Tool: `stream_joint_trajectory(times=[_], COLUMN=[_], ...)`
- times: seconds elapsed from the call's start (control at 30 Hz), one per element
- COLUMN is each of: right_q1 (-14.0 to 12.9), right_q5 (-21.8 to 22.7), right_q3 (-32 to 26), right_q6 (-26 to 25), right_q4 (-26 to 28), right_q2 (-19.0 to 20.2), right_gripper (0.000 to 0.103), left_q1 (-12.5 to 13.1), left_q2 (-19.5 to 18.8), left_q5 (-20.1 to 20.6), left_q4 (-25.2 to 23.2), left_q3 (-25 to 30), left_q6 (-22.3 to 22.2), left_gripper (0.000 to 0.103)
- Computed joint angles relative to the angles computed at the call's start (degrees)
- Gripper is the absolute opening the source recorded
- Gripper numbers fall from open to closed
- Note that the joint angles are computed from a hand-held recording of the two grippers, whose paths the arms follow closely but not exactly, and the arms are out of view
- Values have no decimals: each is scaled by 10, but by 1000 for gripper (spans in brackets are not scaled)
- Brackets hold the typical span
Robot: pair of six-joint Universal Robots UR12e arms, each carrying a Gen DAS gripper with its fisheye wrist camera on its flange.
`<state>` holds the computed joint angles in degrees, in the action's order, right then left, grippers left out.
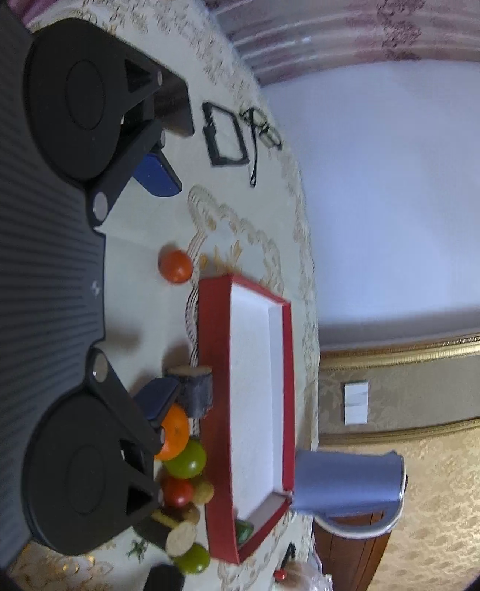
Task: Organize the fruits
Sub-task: 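Move the right tool toward the dark wooden log piece, then close the right tool on the dark wooden log piece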
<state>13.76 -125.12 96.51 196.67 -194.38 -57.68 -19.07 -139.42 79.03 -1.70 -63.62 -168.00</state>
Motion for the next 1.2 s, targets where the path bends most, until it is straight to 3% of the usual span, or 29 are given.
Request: stream_joint_trajectory(times=[0.27,0.6,0.83,0.93,1.03,1.1,1.17,1.2], right_q1=[7,4,5,1,-6,-8,-11,-12], right_q5=[-2,18,19,27,50,57,65,68], right_q3=[-15,-30,-36,-38,-33,-33,-33,-33], right_q6=[-79,-89,-105,-82,-66,-56,-47,-43], right_q4=[-33,30,45,58,64,74,85,89], right_q2=[19,18,19,18,13,11,9,9], right_gripper=[103,100,100,99,92,79,60,55], left_q1=[0,0,0,0,0,0,0,0], left_q2=[-1,-1,0,0,0,0,0,0], left_q5=[-1,3,7,7,7,7,6,6], left_q4=[12,-4,-10,-11,-11,-12,-12,-13], left_q3=[-3,0,1,1,1,1,1,1], left_q6=[-6,-9,-12,-12,-11,-11,-11,-11], left_gripper=[103,103,103,103,103,103,103,103])
